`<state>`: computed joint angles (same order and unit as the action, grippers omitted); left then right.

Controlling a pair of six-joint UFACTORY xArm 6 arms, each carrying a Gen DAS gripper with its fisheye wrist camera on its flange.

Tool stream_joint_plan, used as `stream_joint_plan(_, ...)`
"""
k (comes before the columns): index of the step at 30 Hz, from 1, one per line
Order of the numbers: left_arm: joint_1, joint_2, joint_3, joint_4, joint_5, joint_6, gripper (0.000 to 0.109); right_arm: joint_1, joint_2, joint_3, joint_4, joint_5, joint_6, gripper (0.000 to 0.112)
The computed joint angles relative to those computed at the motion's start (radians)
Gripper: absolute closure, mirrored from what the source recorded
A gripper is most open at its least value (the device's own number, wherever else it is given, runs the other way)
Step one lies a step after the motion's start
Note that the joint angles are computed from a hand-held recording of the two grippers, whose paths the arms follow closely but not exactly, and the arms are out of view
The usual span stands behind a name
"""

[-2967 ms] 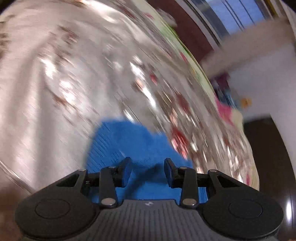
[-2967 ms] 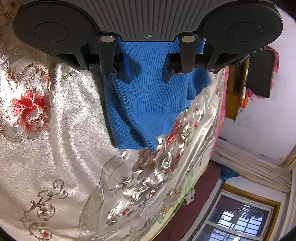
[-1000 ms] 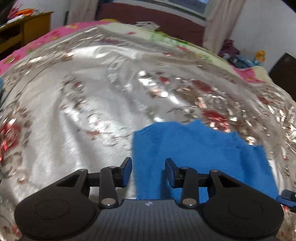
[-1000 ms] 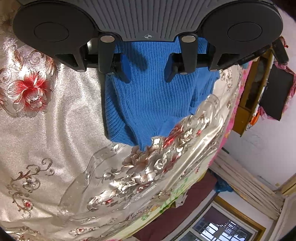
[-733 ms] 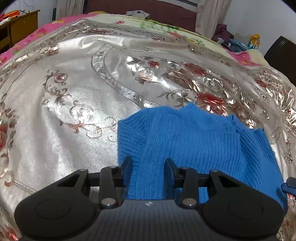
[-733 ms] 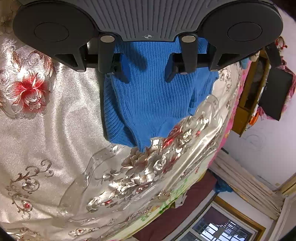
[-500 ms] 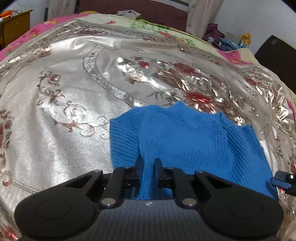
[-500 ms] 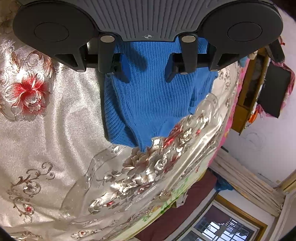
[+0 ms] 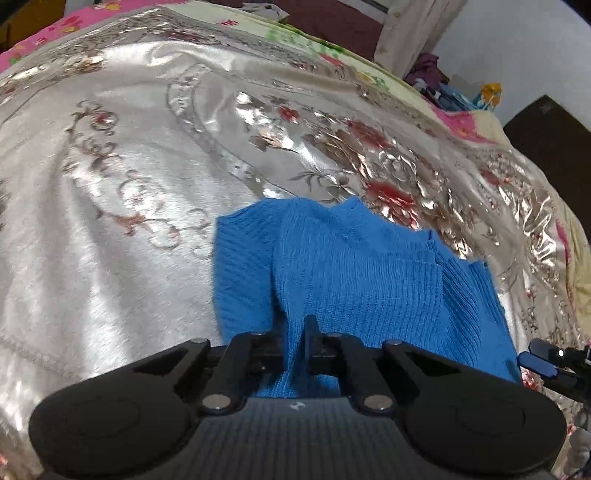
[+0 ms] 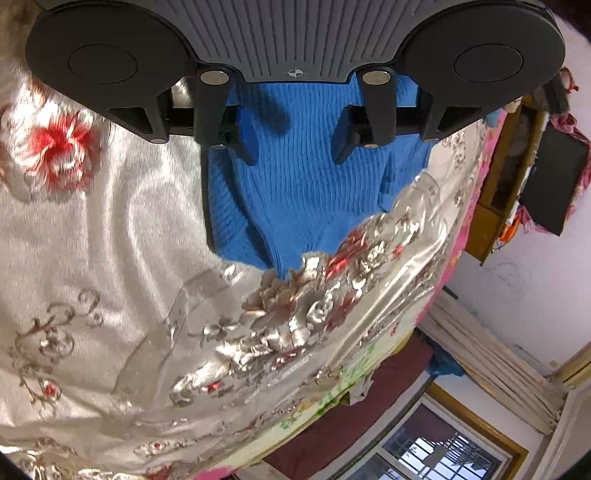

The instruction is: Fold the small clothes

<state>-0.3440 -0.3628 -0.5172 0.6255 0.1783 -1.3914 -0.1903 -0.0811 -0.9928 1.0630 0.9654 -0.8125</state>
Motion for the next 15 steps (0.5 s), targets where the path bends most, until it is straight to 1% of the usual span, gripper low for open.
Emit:
stream_joint_plan(3,0.01,-0.072,0.054,0.08,0.013,-0.131,0.097,0.004,0.005,0.002,-0.01,-0.015,0.0,0.063)
stream_joint_plan(5,0.016,-0.123,0.092,0.151,0.022,-0.25,0.097,0.006,0.004,0.009,-0.025,-0.014,-0.006,0.063)
stream_joint_plan(6,0.013,-0.146,0.11,0.161,0.03,-0.277,0.097,0.011,0.0,0.015,-0.03,-0.019,-0.019,0.063)
stream_joint_plan(7,0.01,-0.156,0.118,0.167,0.043,-0.295,0.097,0.021,-0.009,0.025,-0.037,-0.034,-0.037,0.066)
stream_joint_plan(8,0.006,-0.162,0.124,0.17,0.054,-0.308,0.097,0.033,-0.019,0.034,-0.046,-0.055,-0.051,0.07)
stream_joint_plan(10,0.004,-0.157,0.123,0.181,0.057,-0.33,0.097,0.052,-0.029,0.041,-0.06,-0.084,-0.064,0.078)
stream_joint_plan(11,0.006,-0.154,0.118,0.2,0.055,-0.356,0.097,0.057,-0.028,0.037,-0.063,-0.089,-0.064,0.08)
stream_joint_plan(13,0.012,-0.145,0.104,0.223,0.052,-0.377,0.097,0.058,-0.013,0.019,-0.058,-0.08,-0.063,0.08)
stream_joint_plan(15,0.02,-0.122,0.092,0.181,0.04,-0.324,0.096,0.059,0.009,-0.003,-0.058,-0.072,-0.054,0.077)
